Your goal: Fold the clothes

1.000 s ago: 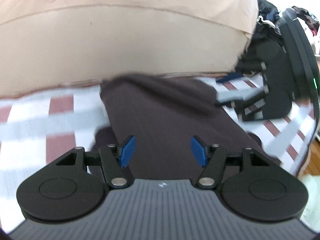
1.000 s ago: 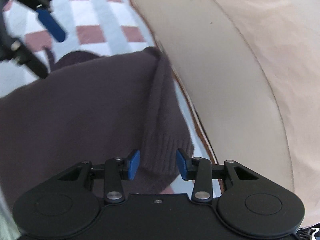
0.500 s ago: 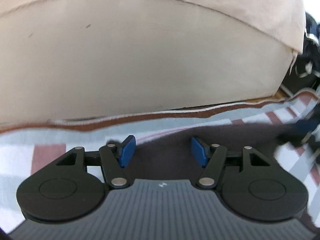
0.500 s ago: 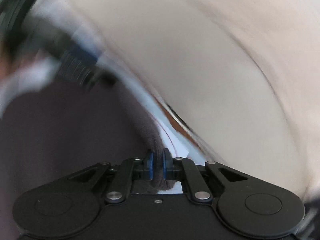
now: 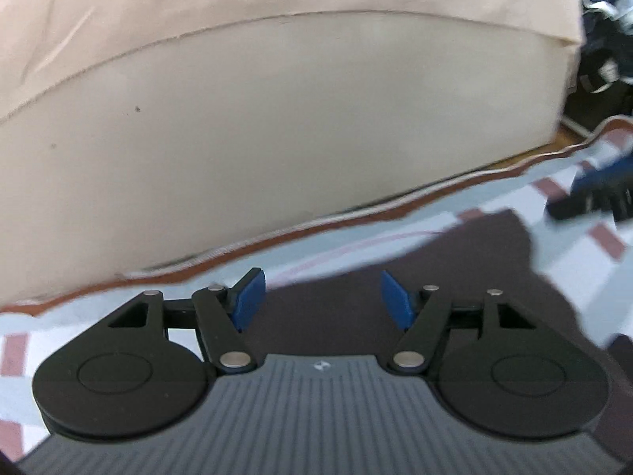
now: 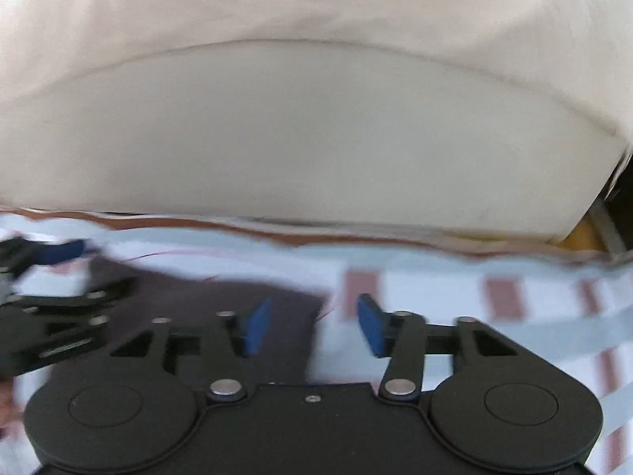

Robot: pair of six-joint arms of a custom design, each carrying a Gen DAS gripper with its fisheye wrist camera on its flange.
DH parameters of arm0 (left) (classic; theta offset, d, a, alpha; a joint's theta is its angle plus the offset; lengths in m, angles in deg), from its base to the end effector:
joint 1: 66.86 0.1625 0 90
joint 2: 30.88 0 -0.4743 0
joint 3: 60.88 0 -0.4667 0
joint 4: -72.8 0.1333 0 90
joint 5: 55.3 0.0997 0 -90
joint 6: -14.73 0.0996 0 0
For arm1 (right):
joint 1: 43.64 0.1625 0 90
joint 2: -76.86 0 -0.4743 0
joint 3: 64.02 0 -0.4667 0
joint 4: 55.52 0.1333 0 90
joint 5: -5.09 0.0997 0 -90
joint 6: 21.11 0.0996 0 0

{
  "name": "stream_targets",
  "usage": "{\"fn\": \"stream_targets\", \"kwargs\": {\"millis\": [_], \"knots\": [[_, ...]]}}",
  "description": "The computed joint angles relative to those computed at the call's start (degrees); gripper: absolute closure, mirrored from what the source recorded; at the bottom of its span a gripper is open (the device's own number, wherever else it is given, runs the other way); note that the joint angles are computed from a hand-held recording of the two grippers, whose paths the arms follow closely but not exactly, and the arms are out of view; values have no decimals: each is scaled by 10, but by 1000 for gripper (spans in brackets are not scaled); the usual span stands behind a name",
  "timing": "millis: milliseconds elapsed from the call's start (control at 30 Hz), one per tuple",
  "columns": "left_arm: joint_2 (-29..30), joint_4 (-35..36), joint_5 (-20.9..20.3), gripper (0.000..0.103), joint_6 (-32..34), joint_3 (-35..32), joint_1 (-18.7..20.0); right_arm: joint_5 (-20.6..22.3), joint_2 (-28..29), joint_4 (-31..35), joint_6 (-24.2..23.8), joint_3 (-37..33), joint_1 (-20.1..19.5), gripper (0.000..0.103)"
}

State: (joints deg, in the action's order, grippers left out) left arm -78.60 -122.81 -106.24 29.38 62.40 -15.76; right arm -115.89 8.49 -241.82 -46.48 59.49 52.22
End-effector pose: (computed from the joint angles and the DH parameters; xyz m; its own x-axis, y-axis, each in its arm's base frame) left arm -0.1994 -0.5593 0.0444 -0.6389 0.4045 -0.6544 0.7288 0.5905 -0.3465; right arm 0.1401 -0.5615 0.2218 -0.7689 -0.0955 0.6322 -0.4497 0.7836 -0.4286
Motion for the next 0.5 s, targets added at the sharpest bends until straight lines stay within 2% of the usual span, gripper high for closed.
{"fn": "stream_targets", "kwargs": {"millis": [33,67,100,200,300,333,367,433,500], "knots": [[-9,15,-10,38,-8,7,1,37,-24,20,12,23,-11,44],[-14,35,-15,38,-16,10,2,49,-36,23,9,43,-20,44],[-15,54,-11,38,-22,9,4,44,-36,16,14,56,-26,44],[15,74,28,36,-37,-8,8,23,-29,-8,30,91,-45,44],[46,71,74,24,-39,-25,4,42,-22,4,39,95,-70,46],[54,73,88,17,-45,-30,4,43,-18,-6,42,97,-77,46],[58,80,100,12,-60,-35,4,59,-21,-11,64,100,-90,46],[60,97,119,9,-96,-41,4,100,-58,16,111,111,-119,46],[38,112,139,10,-154,-26,-3,85,-62,9,86,116,-106,46]]}}
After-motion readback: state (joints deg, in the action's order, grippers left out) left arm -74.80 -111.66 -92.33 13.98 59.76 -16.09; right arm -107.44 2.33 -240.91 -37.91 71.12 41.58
